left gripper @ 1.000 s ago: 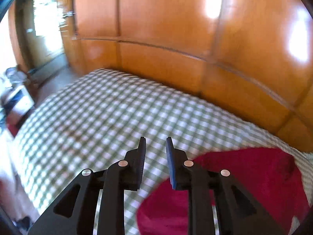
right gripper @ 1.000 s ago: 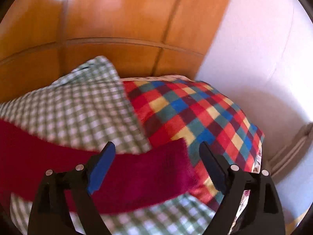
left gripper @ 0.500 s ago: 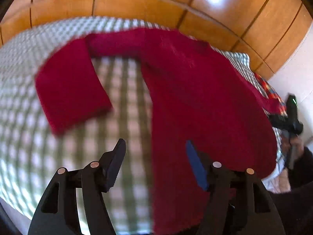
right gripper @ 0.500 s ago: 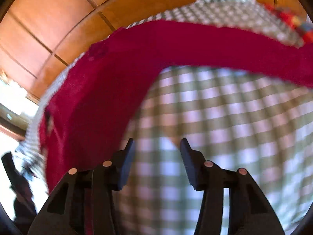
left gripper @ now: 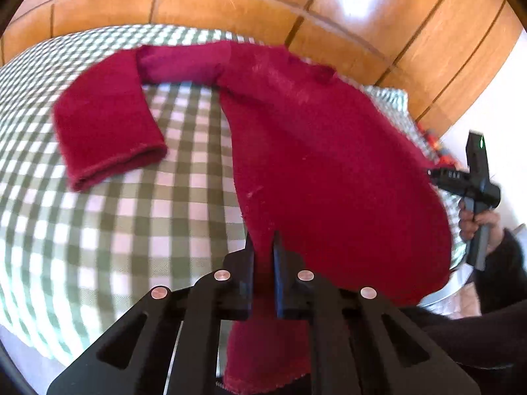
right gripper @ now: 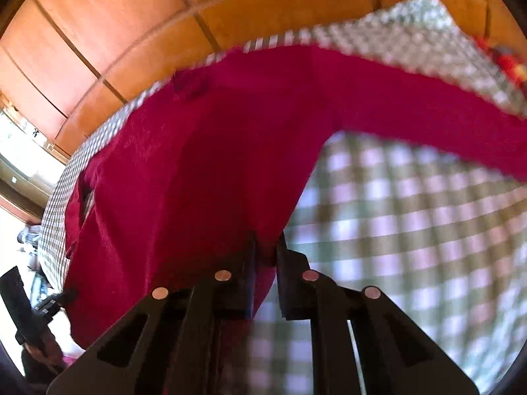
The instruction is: Fold small clothes
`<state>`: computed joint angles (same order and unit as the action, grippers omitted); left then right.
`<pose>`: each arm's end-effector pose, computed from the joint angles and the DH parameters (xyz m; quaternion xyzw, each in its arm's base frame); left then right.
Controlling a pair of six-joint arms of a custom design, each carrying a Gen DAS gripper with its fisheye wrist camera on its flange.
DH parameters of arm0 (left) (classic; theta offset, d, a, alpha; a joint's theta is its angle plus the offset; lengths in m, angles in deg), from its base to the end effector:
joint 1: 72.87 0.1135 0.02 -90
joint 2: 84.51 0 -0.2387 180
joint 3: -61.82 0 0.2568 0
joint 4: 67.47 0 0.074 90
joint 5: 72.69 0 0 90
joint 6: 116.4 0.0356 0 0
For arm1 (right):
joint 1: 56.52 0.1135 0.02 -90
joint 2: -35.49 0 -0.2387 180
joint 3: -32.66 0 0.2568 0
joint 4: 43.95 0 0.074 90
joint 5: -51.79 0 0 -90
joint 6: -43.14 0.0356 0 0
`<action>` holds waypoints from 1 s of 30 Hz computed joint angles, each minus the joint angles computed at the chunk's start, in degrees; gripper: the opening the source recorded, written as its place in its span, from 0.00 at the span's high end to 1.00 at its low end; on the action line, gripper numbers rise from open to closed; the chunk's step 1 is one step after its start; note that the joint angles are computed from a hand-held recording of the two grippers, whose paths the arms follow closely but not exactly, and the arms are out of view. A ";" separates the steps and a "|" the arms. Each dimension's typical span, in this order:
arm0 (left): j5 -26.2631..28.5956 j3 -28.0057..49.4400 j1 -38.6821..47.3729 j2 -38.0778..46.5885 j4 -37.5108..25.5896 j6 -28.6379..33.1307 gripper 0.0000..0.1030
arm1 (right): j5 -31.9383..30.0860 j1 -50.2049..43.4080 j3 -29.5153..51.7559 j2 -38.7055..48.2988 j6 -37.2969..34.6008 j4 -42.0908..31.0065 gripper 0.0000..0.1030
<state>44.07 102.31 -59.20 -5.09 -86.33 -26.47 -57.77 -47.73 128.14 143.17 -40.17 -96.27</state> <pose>0.2295 0.0393 0.0973 -0.0481 0.9356 -0.1888 0.2943 0.3834 0.0713 0.1896 -0.0551 0.9604 0.1934 0.1930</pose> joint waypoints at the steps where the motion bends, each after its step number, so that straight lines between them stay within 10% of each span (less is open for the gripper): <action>1: 1.16 -0.87 2.14 -2.93 -2.00 0.67 0.92 | -0.41 -1.90 -0.34 -1.90 -1.40 -1.15 0.91; 7: -0.81 -1.46 3.57 0.38 -4.21 1.64 0.92 | 2.71 -6.99 0.79 -1.36 -3.50 -2.48 0.92; 11: -3.38 -1.77 1.76 2.25 -1.72 -0.35 0.92 | -3.68 -9.55 -4.15 -3.26 -5.01 -2.94 0.48; 16: -3.31 -1.36 2.54 4.02 -0.40 -0.38 0.92 | -17.26 -9.41 -15.78 -8.23 -8.55 -4.20 0.33; 20: -4.30 -0.94 1.15 4.45 0.05 -1.50 0.92 | -26.84 -6.22 -20.76 -9.82 -8.61 -3.67 0.35; 23: -3.46 -1.05 1.32 2.59 -1.14 -2.08 0.92 | -28.13 -5.14 -18.61 -10.72 -8.05 -5.62 0.83; 28: 3.05 -2.87 3.16 -5.45 -6.06 -1.24 0.92 | -32.81 -16.68 -8.57 -16.08 -19.07 -19.42 0.91; 29: 2.63 -3.10 2.46 -6.25 -6.38 -1.58 0.92 | -33.67 -19.59 -6.98 -16.89 -20.73 -21.69 0.87; 30: 1.16 -3.53 1.63 -7.01 -6.65 -1.65 0.92 | -33.65 -22.09 -4.74 -16.94 -22.43 -23.90 0.59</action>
